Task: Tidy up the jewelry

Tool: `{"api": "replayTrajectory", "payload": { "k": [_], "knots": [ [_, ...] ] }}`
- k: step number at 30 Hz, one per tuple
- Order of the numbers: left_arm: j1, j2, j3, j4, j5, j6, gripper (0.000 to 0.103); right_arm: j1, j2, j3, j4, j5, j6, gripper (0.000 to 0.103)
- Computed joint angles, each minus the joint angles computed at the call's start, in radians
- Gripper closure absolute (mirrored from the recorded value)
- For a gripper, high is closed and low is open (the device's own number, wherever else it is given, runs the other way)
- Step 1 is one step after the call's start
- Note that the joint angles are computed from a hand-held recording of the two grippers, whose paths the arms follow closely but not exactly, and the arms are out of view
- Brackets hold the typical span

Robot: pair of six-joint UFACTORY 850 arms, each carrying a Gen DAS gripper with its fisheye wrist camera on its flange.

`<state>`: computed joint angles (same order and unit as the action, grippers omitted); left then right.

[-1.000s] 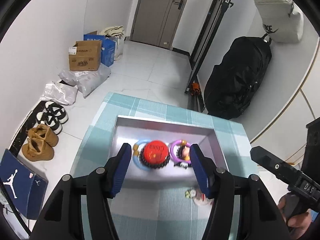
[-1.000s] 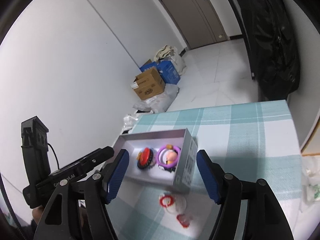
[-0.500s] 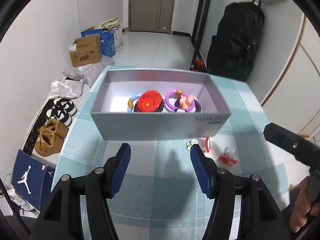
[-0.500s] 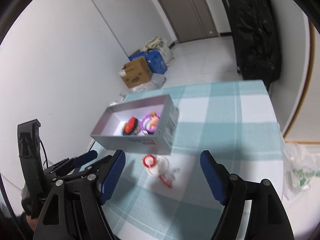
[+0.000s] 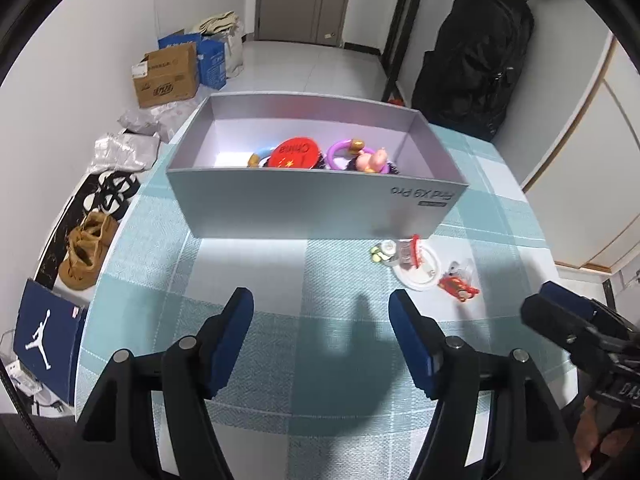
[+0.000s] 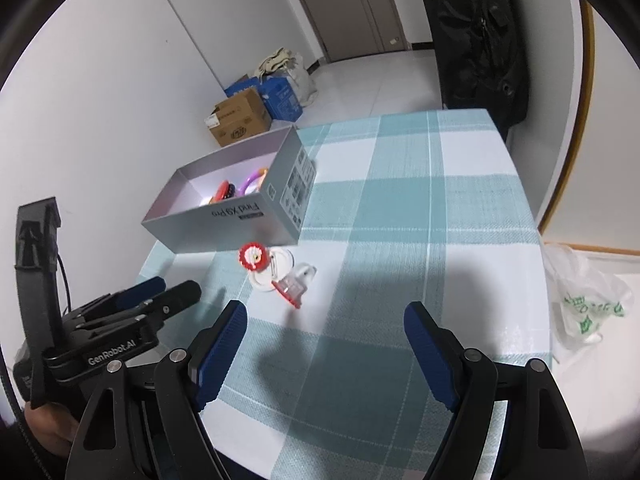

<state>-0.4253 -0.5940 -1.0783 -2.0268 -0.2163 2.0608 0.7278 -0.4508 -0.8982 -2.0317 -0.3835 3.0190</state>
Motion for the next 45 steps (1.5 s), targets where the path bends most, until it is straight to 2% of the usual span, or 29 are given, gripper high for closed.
{"api": "replayTrajectory", "payload": {
  "k": [4, 7, 9, 12, 17, 21, 24, 27, 32, 35, 37, 41, 45],
  "knots": [
    [0.007, 0.005, 0.006, 0.037, -0.033, -0.032, 0.031, 0.011, -0.008, -0.009, 0.028, -0.017, -0.050, 0.022],
    [0.029, -0.006, -0.008, 0.232, -0.117, -0.223, 0.030, 0.014, -0.018, -0.024, 0.044, -0.013, -0.091, 0.023],
    [0.026, -0.003, -0.007, 0.211, -0.103, -0.195, 0.029, 0.017, -0.021, -0.029, 0.049, -0.020, -0.102, 0.023],
    [0.025, -0.011, -0.016, 0.248, -0.086, -0.238, 0.029, 0.014, -0.027, -0.033, -0.020, -0.022, -0.041, 0.024],
    [0.037, -0.022, -0.032, 0.337, -0.068, -0.362, 0.029, 0.000, -0.062, -0.063, -0.059, 0.015, -0.013, 0.035],
    [0.050, -0.025, -0.035, 0.359, -0.071, -0.388, 0.029, -0.007, -0.087, -0.093, -0.059, 0.026, -0.032, 0.044],
    [0.057, -0.032, -0.041, 0.406, -0.073, -0.434, 0.029, -0.015, -0.105, -0.116, -0.088, 0.034, -0.020, 0.058],
    [0.065, -0.038, -0.048, 0.443, -0.085, -0.479, 0.029, -0.019, -0.122, -0.142, -0.034, 0.042, -0.088, 0.060],
    [0.078, -0.036, -0.050, 0.424, -0.144, -0.467, 0.029, -0.024, -0.141, -0.165, 0.025, 0.049, -0.151, 0.061],
    [0.079, -0.036, -0.050, 0.413, -0.174, -0.443, 0.029, -0.028, -0.151, -0.180, 0.081, 0.067, -0.214, 0.069],
    [0.077, -0.037, -0.051, 0.410, -0.186, -0.427, 0.029, -0.030, -0.150, -0.177, 0.071, 0.071, -0.204, 0.082],
    [0.076, -0.044, -0.058, 0.428, -0.199, -0.432, 0.029, -0.034, -0.136, -0.159, 0.009, 0.076, -0.139, 0.082],
    [0.078, -0.050, -0.065, 0.412, -0.253, -0.409, 0.029, -0.032, -0.116, -0.133, -0.021, 0.055, -0.095, 0.082]
  ]
}}
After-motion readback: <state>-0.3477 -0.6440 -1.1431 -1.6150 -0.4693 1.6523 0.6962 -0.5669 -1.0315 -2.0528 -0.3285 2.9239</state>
